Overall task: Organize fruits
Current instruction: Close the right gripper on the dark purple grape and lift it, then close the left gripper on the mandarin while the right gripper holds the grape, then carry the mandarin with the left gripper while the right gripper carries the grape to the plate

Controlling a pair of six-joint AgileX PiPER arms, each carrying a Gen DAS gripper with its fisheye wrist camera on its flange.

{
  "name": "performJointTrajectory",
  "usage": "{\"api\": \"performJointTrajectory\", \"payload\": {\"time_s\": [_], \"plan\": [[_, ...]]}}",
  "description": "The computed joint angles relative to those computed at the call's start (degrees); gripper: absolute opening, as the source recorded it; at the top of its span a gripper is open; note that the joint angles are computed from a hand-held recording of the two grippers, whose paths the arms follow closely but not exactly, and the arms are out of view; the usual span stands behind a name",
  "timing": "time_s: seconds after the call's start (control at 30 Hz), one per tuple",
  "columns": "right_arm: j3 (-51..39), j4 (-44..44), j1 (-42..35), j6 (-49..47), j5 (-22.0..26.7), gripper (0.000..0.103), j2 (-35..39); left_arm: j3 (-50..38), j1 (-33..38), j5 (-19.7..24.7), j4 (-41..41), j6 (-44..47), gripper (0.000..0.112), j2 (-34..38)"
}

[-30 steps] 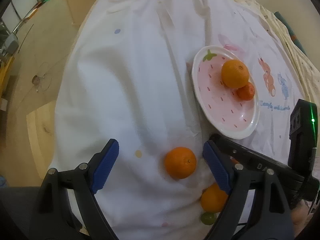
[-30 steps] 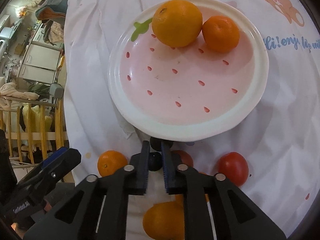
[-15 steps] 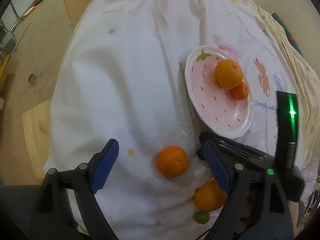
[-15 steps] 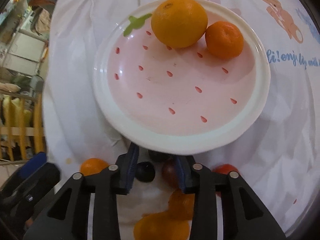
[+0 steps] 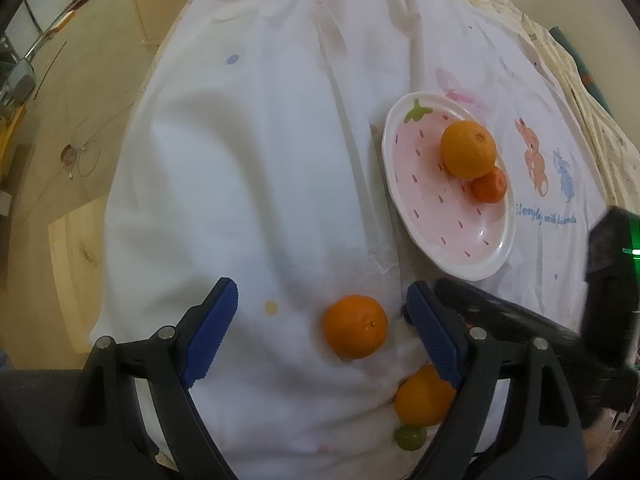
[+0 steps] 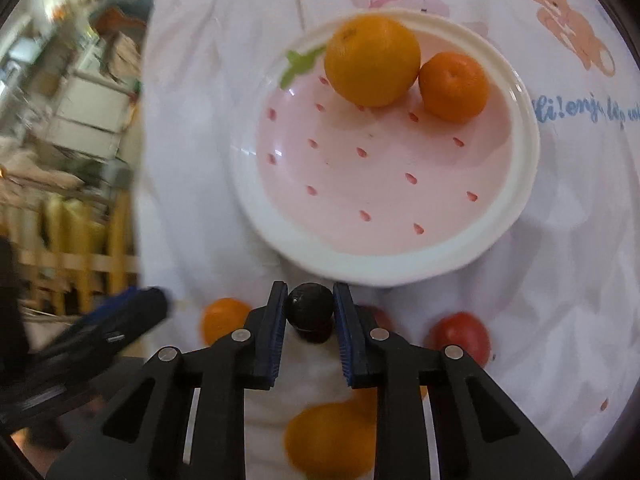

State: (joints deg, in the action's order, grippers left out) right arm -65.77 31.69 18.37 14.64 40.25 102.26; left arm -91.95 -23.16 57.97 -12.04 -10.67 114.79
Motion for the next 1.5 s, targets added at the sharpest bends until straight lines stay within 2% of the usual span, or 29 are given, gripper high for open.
{"api": "performJointTrajectory", "payload": {"time_s": [0.13, 0.43, 0.5, 0.53, 0.57, 0.63, 0.97, 1.3, 1.5], "plan": [[3.55, 3.73, -2.35, -3.88, -0.49, 0.024, -5.59, 0.27, -1.22, 0.29, 0.76, 0.72, 0.084, 0.54], [12.43, 3.49, -6.89, -4.29, -2.09, 0.024, -15.25, -0.56, -7.33, 1.21, 6.51, 0.31, 0.082, 3.64], [13.18, 3.45, -7.58, -4.19, -2.47, 0.024, -15.78, -1.32, -8.4, 1.68, 7.45, 0.19, 0.075, 4.66], [13.73, 3.56, -8.36, -4.48, -2.17, 0.024, -16.55, -2.01, -8.86, 2.19, 7.53, 0.58, 0.068, 5.44], [14.14, 3.28, -8.86, -4.49, -2.03, 0.024, -17.11, -2.66, -9.1, 2.62, 7.51, 0.95, 0.055, 6.02], [14.37, 2.8, -9.64, -4.49, -1.68, 0.024, -17.74, -3.7, -10.32, 3.23, 10.05, 0.36, 0.041, 7.0], [15.65, 2.47, -11.38, -4.73, -0.95, 0.024, -20.98, -2.05, -10.46, 0.67, 9.51, 0.07, 0.039, 5.11], [13.6, 3.08, -11.42, -4.17, -0.63, 0.024, -24.19, 5.37, -9.93, -3.25, 11.31, -1.44, 0.039, -4.3], [12.46, 4.28, -11.95, -5.81, -1.65, 0.024, -25.1, 0.49, -9.25, -1.57, 10.22, -0.98, 0.039, -6.19]]}}
